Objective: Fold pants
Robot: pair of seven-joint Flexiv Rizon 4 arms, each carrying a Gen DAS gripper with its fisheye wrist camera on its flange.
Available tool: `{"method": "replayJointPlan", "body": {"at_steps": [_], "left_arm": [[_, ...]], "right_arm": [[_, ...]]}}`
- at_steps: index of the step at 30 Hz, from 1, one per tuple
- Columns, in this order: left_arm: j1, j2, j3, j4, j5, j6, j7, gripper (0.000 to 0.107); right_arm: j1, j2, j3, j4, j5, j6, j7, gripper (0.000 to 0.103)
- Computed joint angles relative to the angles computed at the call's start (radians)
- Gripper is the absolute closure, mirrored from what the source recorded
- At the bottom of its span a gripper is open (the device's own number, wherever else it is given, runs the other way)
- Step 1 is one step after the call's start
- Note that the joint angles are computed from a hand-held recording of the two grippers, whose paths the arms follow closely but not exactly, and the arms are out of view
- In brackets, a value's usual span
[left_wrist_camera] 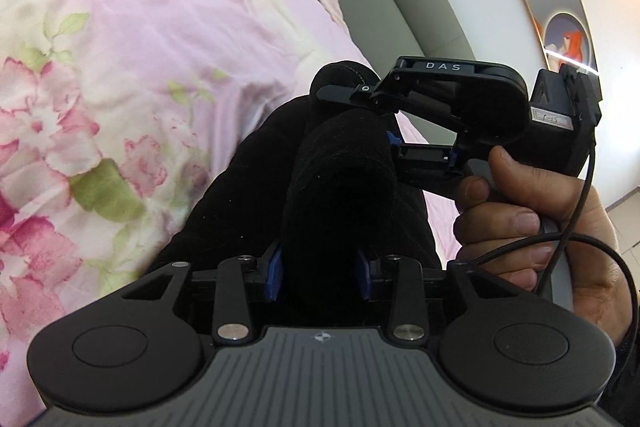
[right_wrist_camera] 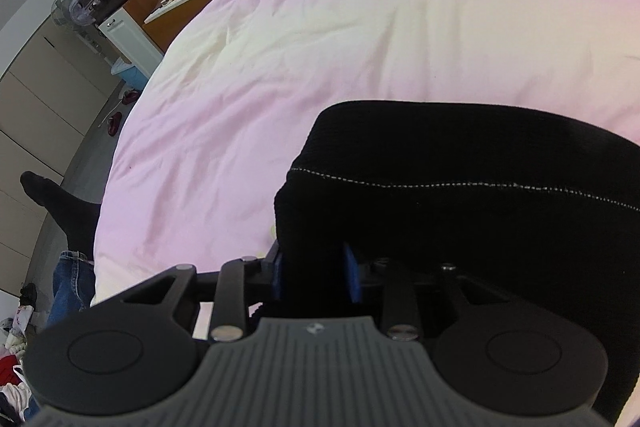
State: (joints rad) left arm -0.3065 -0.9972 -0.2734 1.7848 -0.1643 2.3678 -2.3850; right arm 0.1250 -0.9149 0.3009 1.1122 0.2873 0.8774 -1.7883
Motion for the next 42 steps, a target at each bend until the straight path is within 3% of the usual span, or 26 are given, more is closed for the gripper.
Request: {"method": "replayJointPlan", "body": {"at_steps": [4, 10, 15, 21, 24, 26, 31, 34, 39, 42], "left_arm": [[-0.002, 0.008, -0.002, 0.02, -0.01, 0.016, -0.015, 0.061], [-0.026, 0.037, 0.022, 0.04, -0.037, 0.001, 0.012, 0.059], [-0.025, 0.1, 0.032, 0.09, -0.079, -0.034, 0.021, 0.056], [-0.201, 0.203, 0.201, 0.134, -0.342, -0.056, 0.244, 0.053], [-0.112, 0.208, 0.141, 0.124, -0.241, -0.063, 0.256, 0.05], [-0.093, 0.215, 0.135, 0.105, -0.217, -0.127, 0.297, 0.05], [-0.225, 0.197, 0.264, 0.015, -0.407, -0.391, 0.497, 0.053], [-0.221, 0.171, 0.259, 0.019, -0.409, -0.397, 0.469, 0.05], [-0.273, 0.175, 0.304, 0.043, -0.435, -0.387, 0.473, 0.043], [-0.276, 0.196, 0.312, 0.044, -0.445, -0.411, 0.479, 0.045]], "right_arm": [[-0.038, -0.001, 0.045, -0.015, 0.064, -0.014, -0.016, 0.057], [-0.17, 0.1, 0.139, 0.09, 0.26, 0.043, -0.174, 0.058], [-0.204, 0.22, 0.1, 0.262, 0.31, 0.224, -0.312, 0.058], [-0.244, 0.292, 0.099, 0.449, 0.288, 0.415, -0.432, 0.057], [-0.29, 0.291, 0.148, 0.501, 0.299, 0.458, -0.486, 0.058], [-0.315, 0.28, 0.188, 0.528, 0.31, 0.512, -0.536, 0.058], [-0.346, 0.223, 0.26, 0.58, 0.285, 0.648, -0.591, 0.056], [-0.336, 0.2, 0.256, 0.599, 0.246, 0.683, -0.564, 0.056], [-0.413, 0.166, 0.337, 0.626, 0.187, 0.709, -0.576, 0.055], [-0.497, 0.151, 0.422, 0.646, 0.151, 0.716, -0.601, 0.056]]}}
